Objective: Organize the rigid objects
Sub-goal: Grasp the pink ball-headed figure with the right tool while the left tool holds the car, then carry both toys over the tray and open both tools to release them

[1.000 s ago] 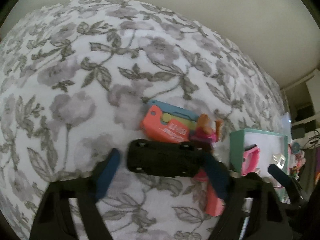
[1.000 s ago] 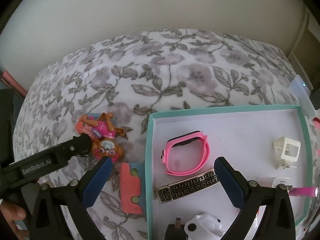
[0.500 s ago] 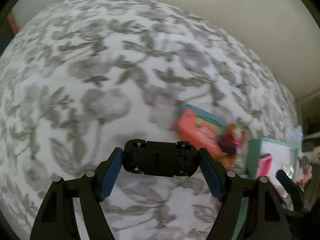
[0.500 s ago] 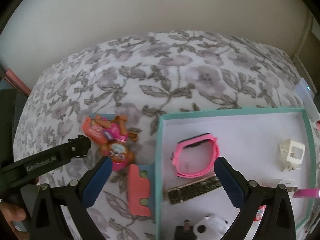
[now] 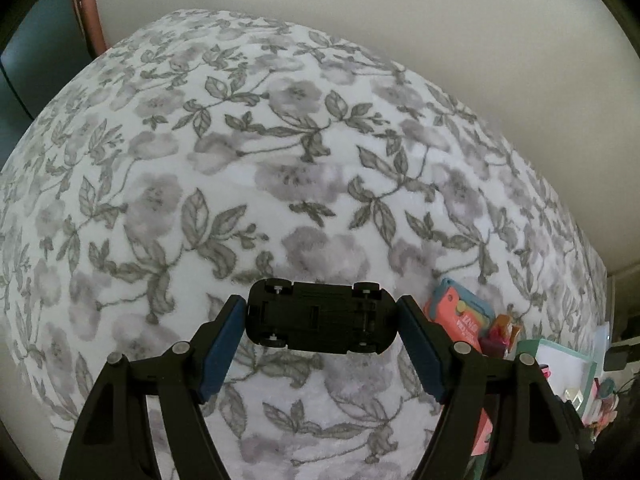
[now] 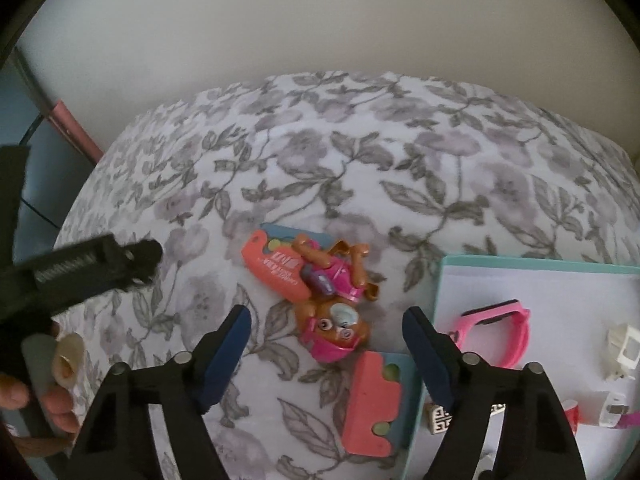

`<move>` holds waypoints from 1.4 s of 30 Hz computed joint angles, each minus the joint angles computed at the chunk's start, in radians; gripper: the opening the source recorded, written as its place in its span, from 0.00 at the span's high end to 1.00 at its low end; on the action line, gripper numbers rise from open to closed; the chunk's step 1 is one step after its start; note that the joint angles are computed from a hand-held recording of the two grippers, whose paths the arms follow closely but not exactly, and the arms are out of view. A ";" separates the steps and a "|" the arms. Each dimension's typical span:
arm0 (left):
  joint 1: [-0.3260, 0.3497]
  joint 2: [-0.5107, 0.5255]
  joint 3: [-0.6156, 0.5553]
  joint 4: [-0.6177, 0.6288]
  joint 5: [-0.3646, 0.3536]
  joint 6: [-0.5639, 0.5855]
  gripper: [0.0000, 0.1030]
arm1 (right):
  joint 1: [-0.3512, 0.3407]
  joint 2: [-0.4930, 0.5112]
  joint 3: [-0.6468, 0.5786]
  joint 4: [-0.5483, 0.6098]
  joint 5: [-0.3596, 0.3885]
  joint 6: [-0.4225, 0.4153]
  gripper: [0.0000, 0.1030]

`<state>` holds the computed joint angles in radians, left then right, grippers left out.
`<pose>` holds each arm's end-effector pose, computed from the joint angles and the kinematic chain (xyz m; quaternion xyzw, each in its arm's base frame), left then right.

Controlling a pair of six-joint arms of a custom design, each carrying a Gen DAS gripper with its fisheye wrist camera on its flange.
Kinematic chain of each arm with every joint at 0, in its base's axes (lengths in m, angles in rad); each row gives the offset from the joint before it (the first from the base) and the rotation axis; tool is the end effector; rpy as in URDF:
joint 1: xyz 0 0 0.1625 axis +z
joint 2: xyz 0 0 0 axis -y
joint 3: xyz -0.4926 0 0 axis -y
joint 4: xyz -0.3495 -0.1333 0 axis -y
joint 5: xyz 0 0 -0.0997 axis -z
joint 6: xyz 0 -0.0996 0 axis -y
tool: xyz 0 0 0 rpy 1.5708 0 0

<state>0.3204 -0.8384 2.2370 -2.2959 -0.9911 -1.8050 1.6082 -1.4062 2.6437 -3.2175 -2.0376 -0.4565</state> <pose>-0.3349 -0.3091 0.0571 -0.1568 0.8958 -0.2559 0.3280 0.1005 -0.3184 0.2762 0.1873 -0.9352 0.1462 0.2626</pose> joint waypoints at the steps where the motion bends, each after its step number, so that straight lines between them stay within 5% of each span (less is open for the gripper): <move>1: 0.000 -0.001 0.003 -0.005 -0.001 0.001 0.25 | 0.000 0.011 0.003 -0.011 -0.008 -0.005 0.27; 14: 0.024 0.026 0.000 -0.054 -0.019 0.039 0.25 | -0.034 0.148 0.041 -0.177 -0.077 -0.036 0.53; 20: 0.027 0.031 -0.004 -0.057 -0.025 0.046 0.25 | -0.036 0.133 0.042 -0.174 -0.068 -0.030 0.53; 29: -0.020 0.011 -0.074 0.083 0.035 0.027 0.25 | -0.003 -0.055 0.008 -0.035 -0.010 0.002 0.59; 42: -0.052 0.047 -0.154 0.124 0.061 0.068 0.25 | -0.032 -0.232 -0.058 0.107 0.008 0.011 0.59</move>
<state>0.2686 -0.7910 2.0827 -2.1718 -0.9300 -1.7366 1.5766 -1.6381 2.5853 -3.1106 -2.0296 -0.4451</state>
